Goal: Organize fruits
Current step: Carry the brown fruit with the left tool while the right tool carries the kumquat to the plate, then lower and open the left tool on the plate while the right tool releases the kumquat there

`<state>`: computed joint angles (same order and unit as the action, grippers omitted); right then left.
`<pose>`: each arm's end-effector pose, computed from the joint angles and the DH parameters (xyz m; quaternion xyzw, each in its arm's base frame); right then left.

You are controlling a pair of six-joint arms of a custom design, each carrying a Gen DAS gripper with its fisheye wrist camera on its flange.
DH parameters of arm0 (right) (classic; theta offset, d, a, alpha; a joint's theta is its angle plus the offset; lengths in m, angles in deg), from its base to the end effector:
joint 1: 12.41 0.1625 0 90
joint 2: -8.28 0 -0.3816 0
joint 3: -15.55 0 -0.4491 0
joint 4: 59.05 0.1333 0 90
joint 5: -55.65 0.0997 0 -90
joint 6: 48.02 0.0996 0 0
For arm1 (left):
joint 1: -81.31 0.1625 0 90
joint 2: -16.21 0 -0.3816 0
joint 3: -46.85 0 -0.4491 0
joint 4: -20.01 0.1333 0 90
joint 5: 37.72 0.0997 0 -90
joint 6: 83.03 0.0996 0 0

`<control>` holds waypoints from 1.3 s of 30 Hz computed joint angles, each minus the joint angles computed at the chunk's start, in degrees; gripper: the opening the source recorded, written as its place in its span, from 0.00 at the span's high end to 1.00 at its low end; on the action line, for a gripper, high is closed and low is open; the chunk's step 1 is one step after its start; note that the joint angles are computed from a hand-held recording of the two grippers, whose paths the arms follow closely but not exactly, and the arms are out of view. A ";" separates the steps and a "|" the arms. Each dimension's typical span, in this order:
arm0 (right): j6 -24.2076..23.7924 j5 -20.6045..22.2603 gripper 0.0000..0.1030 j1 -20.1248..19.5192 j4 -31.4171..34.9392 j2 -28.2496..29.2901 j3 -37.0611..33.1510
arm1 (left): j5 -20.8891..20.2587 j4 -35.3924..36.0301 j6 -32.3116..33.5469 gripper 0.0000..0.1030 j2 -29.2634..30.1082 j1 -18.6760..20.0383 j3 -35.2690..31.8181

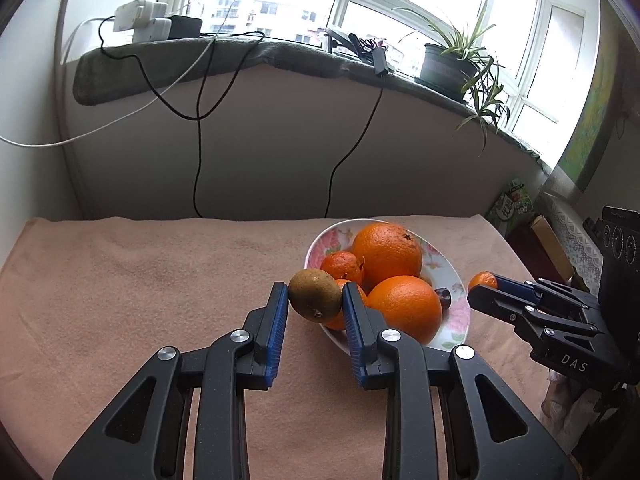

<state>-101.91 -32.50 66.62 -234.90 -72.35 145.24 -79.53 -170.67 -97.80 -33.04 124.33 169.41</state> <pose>0.0397 -0.5128 0.1797 0.3519 -0.8811 0.2745 0.1563 -0.2219 -0.4909 0.0083 0.1532 0.8789 -0.3889 0.2296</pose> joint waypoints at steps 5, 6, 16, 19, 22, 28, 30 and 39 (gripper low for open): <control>0.32 -0.03 0.71 -0.62 0.32 0.37 -1.42 | -1.23 1.12 1.13 0.74 1.78 0.70 -2.87; 0.39 -0.15 0.71 -0.67 0.52 0.57 -1.77 | -1.41 1.32 1.27 0.74 2.08 0.84 -3.34; 1.72 -1.30 0.71 -1.04 1.12 3.16 -4.82 | -3.39 2.92 2.30 0.75 4.85 1.87 -7.35; 1.99 -1.68 0.71 -1.04 1.54 4.02 -5.79 | -3.91 3.43 2.59 0.74 5.38 1.95 -8.16; 2.12 -2.16 0.71 -0.96 1.86 5.04 -6.79 | -4.09 3.99 2.89 0.74 6.00 1.86 -8.94; 2.62 -3.12 0.71 -0.56 2.37 6.69 -8.35 | -4.46 4.33 3.31 0.74 6.89 1.73 -9.94; 2.60 -3.37 0.71 -0.44 2.33 7.03 -8.58 | -4.59 4.39 3.50 0.74 7.05 1.66 -10.09; 2.13 -4.35 0.71 0.05 2.13 7.72 -8.88 | -4.92 4.37 4.03 0.74 6.98 1.57 -9.97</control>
<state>-99.78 -36.85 66.66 -232.77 -64.63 136.36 -84.45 -166.30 -93.77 -26.06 125.91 159.45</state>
